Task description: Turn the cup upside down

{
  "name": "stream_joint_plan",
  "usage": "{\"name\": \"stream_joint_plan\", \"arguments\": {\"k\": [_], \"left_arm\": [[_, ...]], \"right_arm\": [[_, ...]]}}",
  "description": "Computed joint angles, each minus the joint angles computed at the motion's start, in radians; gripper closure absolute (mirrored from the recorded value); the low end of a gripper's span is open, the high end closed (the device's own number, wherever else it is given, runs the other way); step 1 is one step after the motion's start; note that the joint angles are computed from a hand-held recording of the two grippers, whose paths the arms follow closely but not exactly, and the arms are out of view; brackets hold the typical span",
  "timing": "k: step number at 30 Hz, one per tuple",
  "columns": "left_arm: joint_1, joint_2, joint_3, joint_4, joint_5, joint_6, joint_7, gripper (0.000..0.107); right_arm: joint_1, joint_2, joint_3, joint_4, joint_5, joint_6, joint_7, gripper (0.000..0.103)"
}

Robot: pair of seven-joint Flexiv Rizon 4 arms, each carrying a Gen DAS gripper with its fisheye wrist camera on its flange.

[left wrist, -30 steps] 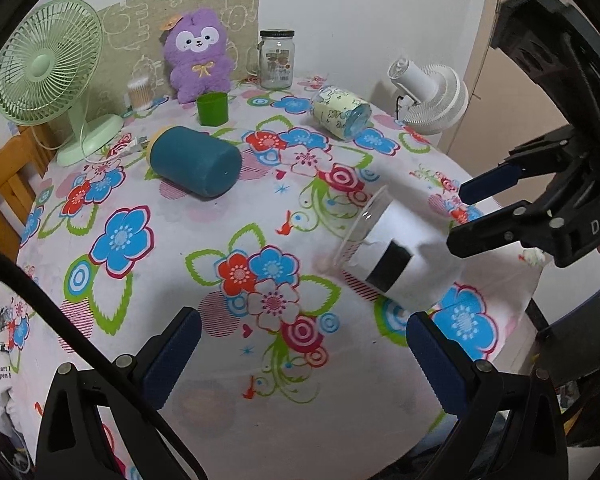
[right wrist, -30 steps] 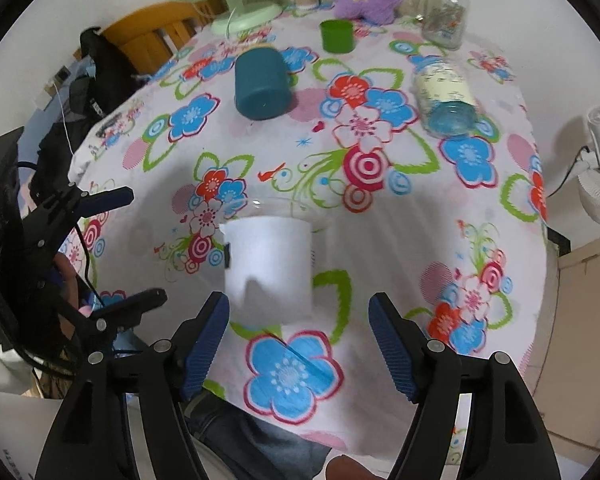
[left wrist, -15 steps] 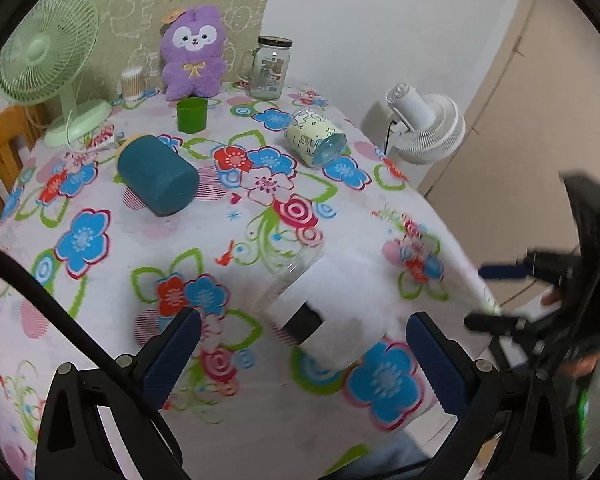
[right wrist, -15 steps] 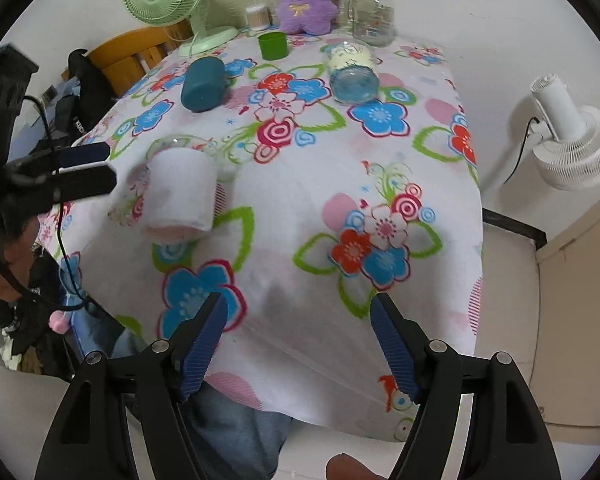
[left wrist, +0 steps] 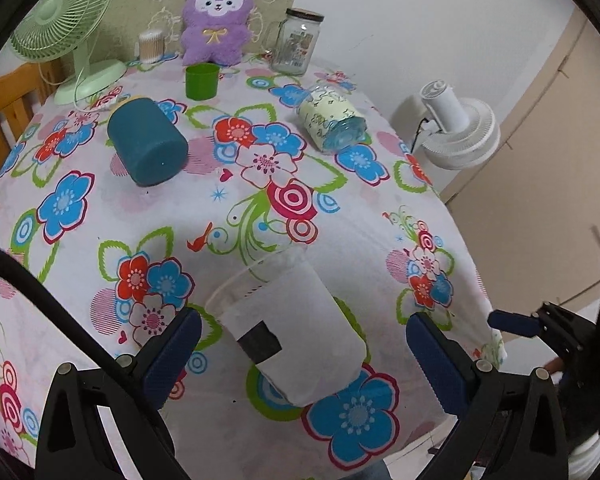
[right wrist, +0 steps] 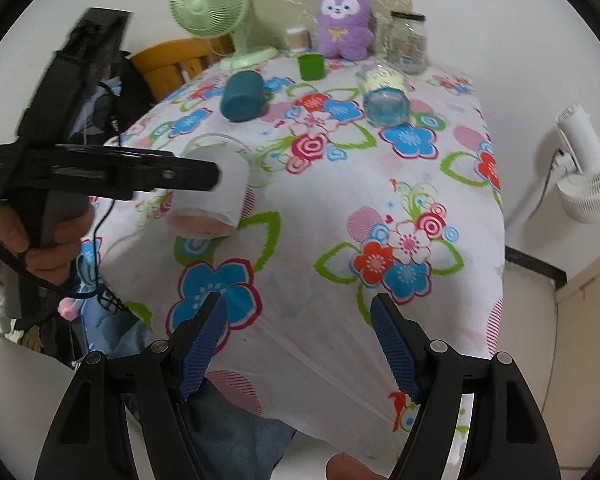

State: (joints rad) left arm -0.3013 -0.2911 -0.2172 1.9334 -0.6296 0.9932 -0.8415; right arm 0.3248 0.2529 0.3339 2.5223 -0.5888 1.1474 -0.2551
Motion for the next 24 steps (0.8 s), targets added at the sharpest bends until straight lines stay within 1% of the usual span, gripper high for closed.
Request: {"name": "stream_joint_plan", "arguments": {"k": [4,10,14,17,20,24], "left_arm": [[-0.016,-0.018,0.012,-0.008,0.044,0.022,-0.065,0.004],[-0.026,-0.036,0.02,-0.01,0.115,0.049,-0.143,0.004],[-0.036,-0.052,0.034,-0.019,0.188,0.069,-0.211,0.004],[-0.028,-0.057,0.031,-0.021,0.204,0.056,-0.238,0.005],[-0.018,-0.055,0.025,-0.014,0.209,0.045,-0.243,0.005],[-0.017,-0.056,0.024,-0.013,0.22,0.045,-0.251,0.01]], "right_arm": [[-0.047,-0.014,-0.005,0.024,-0.113,0.109,0.039,0.023],[-0.1,-0.048,-0.019,0.031,-0.252,0.212,0.069,0.023],[-0.124,-0.064,-0.031,0.04,-0.294,0.262,0.095,0.023],[-0.141,-0.067,-0.035,0.048,-0.317,0.284,0.119,0.023],[-0.152,-0.07,-0.037,0.051,-0.332,0.297,0.135,0.023],[-0.163,-0.073,-0.038,0.053,-0.355,0.312,0.146,0.023]]}}
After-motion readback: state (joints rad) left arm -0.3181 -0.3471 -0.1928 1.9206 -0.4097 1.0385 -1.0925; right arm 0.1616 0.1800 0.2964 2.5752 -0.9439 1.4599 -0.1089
